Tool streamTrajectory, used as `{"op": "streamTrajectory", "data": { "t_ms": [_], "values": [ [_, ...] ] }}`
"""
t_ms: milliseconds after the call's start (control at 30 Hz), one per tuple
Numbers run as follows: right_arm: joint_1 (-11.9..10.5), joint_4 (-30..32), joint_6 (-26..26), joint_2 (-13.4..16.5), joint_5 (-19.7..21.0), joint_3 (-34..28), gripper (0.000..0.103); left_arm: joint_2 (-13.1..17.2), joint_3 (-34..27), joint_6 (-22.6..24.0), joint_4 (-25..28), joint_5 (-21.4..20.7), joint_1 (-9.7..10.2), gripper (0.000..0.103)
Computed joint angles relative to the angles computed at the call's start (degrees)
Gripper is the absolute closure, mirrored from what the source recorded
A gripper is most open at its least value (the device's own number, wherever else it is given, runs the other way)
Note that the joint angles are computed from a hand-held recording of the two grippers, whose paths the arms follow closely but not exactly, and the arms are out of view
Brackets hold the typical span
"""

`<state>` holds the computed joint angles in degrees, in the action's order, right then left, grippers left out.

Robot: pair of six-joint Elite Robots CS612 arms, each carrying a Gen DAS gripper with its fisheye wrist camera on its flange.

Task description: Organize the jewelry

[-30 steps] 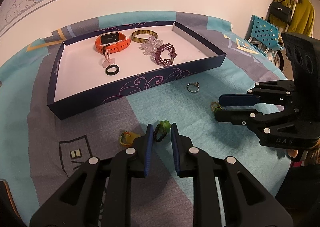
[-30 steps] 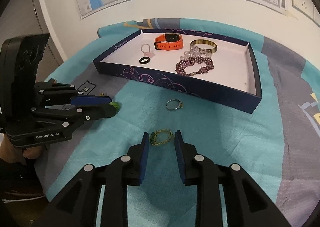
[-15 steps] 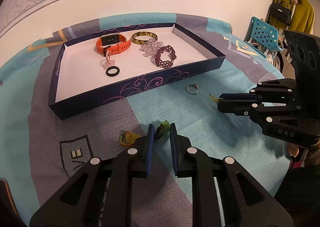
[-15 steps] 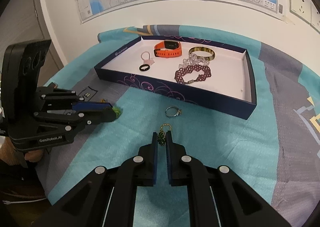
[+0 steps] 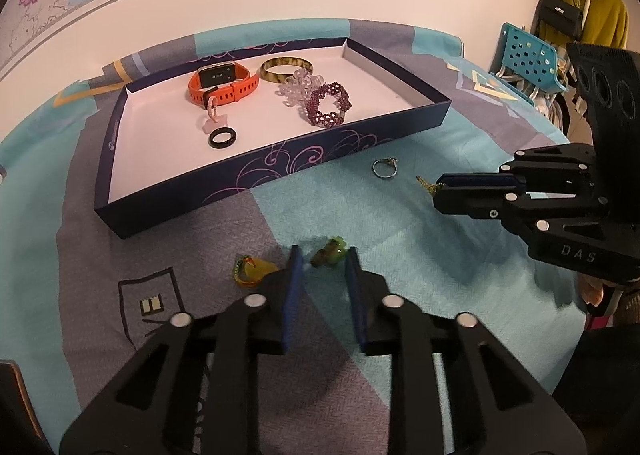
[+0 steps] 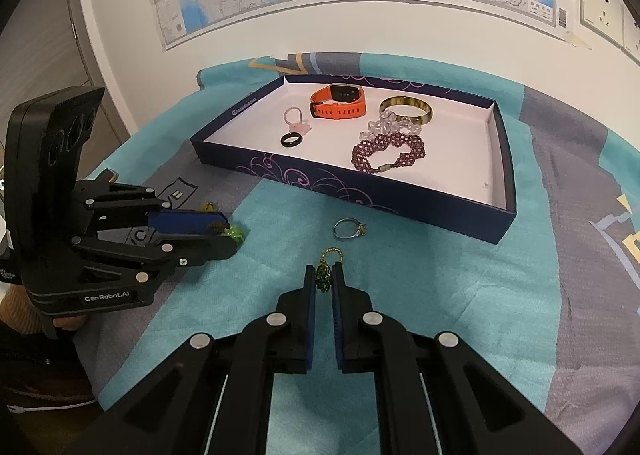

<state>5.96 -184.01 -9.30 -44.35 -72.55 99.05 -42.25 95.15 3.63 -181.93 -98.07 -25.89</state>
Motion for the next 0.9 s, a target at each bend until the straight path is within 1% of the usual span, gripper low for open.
{"op": "streamTrajectory", "data": {
  "t_ms": [200, 400, 433, 467, 500, 667, 733, 767, 800, 833, 900],
  "values": [
    [0.0, -0.4, 0.27, -0.03, 0.16, 0.07, 0.097, 0.02, 0.12, -0.48, -0.64, -0.2, 0.02, 0.09],
    [-0.05, -0.52, 0.25, 0.0, 0.3, 0.0, 0.097, 0.02, 0.09, -1.16, -1.0, -1.41, 0.28, 0.09],
    [-0.06, -0.65, 0.31, -0.01, 0.34, 0.04, 0.097, 0.01, 0.12, -1.25, -1.28, -1.6, 0.31, 0.092],
    [-0.05, -0.76, 0.31, 0.02, 0.31, 0.04, 0.097, 0.0, 0.13, -1.29, -1.39, -1.81, 0.35, 0.098],
    [-0.06, -0.87, 0.35, 0.06, 0.3, -0.02, 0.097, -0.02, 0.13, -1.4, -1.33, -2.1, 0.4, 0.098],
    [-0.06, -0.87, 0.24, 0.15, 0.44, -0.26, 0.097, -0.05, 0.09, -1.55, -1.23, -2.31, 0.41, 0.098],
    [-0.05, -0.77, 0.21, 0.21, 0.54, -0.31, 0.097, -0.03, 0.0, -1.69, -1.14, -1.99, 0.36, 0.097],
    [-0.06, -0.78, 0.19, 0.17, 0.55, -0.23, 0.097, 0.03, -0.13, -1.9, -1.21, -1.81, 0.36, 0.093],
    [-0.05, -0.64, 0.17, 0.21, 0.56, -0.27, 0.097, 0.1, -0.3, -1.91, -1.03, -2.0, 0.41, 0.086],
    [-0.06, -0.54, 0.18, 0.2, 0.58, -0.26, 0.097, 0.19, -0.44, -1.85, -1.03, -2.02, 0.43, 0.082],
    [-0.09, -0.43, 0.23, 0.2, 0.69, -0.26, 0.097, 0.4, -0.84, -1.63, -0.77, -2.08, 0.42, 0.079]
  ]
}}
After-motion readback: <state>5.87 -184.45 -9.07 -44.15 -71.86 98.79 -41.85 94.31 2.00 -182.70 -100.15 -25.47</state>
